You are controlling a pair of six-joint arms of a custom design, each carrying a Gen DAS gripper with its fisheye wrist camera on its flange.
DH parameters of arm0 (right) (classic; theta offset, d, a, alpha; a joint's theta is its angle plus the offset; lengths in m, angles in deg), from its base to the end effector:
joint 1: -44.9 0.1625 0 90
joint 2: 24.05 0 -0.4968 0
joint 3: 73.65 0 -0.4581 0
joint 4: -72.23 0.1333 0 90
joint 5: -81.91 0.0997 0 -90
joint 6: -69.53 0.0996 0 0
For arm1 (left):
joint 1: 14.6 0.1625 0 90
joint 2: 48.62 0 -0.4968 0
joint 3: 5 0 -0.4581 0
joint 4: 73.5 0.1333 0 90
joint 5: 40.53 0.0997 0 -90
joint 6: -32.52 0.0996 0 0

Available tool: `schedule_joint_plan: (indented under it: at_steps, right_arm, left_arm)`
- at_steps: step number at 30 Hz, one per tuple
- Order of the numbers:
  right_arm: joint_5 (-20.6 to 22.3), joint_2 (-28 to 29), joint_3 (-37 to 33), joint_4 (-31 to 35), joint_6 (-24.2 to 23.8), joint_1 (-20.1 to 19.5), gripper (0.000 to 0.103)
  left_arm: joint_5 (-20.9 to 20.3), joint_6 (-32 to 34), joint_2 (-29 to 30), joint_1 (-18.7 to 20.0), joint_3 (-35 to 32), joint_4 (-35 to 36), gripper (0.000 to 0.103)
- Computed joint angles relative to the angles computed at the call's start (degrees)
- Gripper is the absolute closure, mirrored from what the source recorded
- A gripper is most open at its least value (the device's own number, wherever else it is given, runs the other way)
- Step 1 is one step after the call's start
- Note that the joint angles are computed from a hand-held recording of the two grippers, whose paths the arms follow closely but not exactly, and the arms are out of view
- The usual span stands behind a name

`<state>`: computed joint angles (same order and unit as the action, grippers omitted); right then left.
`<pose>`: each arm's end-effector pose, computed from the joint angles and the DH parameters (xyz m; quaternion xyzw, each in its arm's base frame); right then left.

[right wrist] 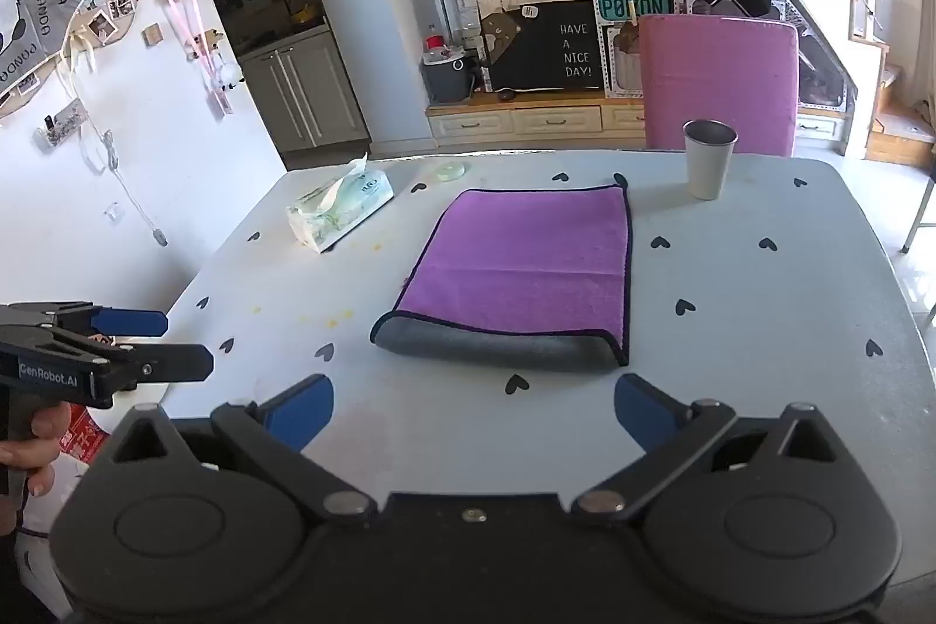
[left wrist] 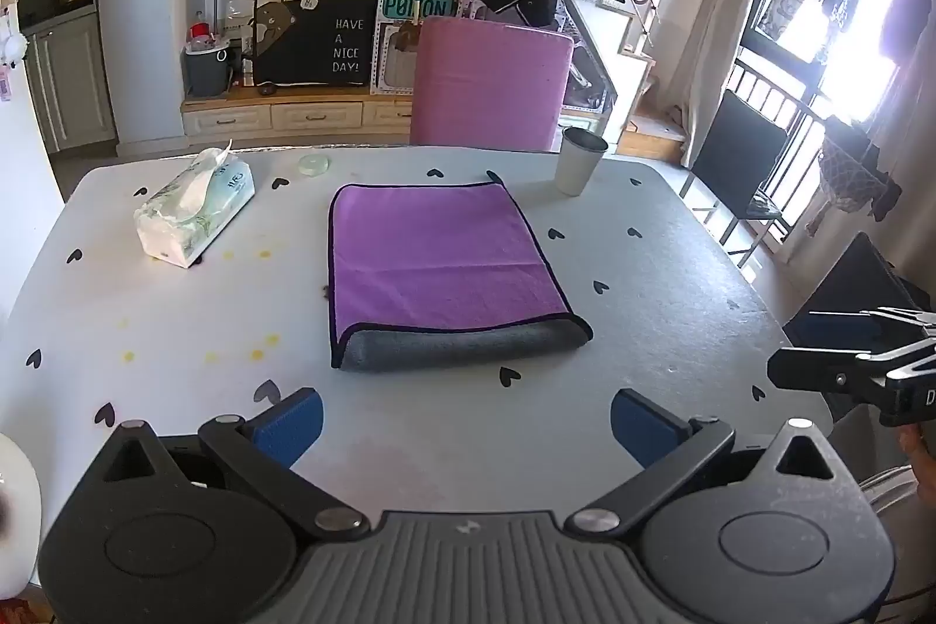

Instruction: Fold towel

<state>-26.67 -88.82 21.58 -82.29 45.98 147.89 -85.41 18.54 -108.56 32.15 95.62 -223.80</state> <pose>0.2658 -0.7003 0.3573 0.2509 -0.9109 0.2736 0.1803 -0.3406 -0.6596 0.2612 0.1667 0.8970 -0.3192 0.2565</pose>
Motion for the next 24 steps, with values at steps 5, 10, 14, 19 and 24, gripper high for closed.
schedule_joint_plan:
  at_steps: [5, 10, 14, 19, 24]
  right_arm:
    - [0.0, 0.0, 0.0, -0.2, -0.1, 0.0, 0.001]
    - [0.0, 0.0, 0.0, -0.2, -0.2, 0.0, 0.001]
    - [0.0, 0.0, 0.1, -0.2, -0.3, 0.0, 0.001]
    - [-0.1, 0.2, 0.0, -0.3, -0.2, 0.0, 0.001]
    - [-0.1, 0.2, 0.0, -0.3, -0.3, 0.0, 0.001]
  left_arm:
    - [0.7, 0.2, 0.2, -0.1, 0.1, -0.4, 0.0]
    - [0.5, -0.1, 0.1, -0.1, 0.0, -0.2, 0.0]
    - [0.5, 0.0, 0.1, -0.1, 0.1, -0.3, 0.0]
    - [0.4, 0.1, 0.1, -0.1, 0.3, -0.5, 0.0]
    - [0.3, 0.6, 0.3, 0.2, 0.3, -1.2, 0.0]
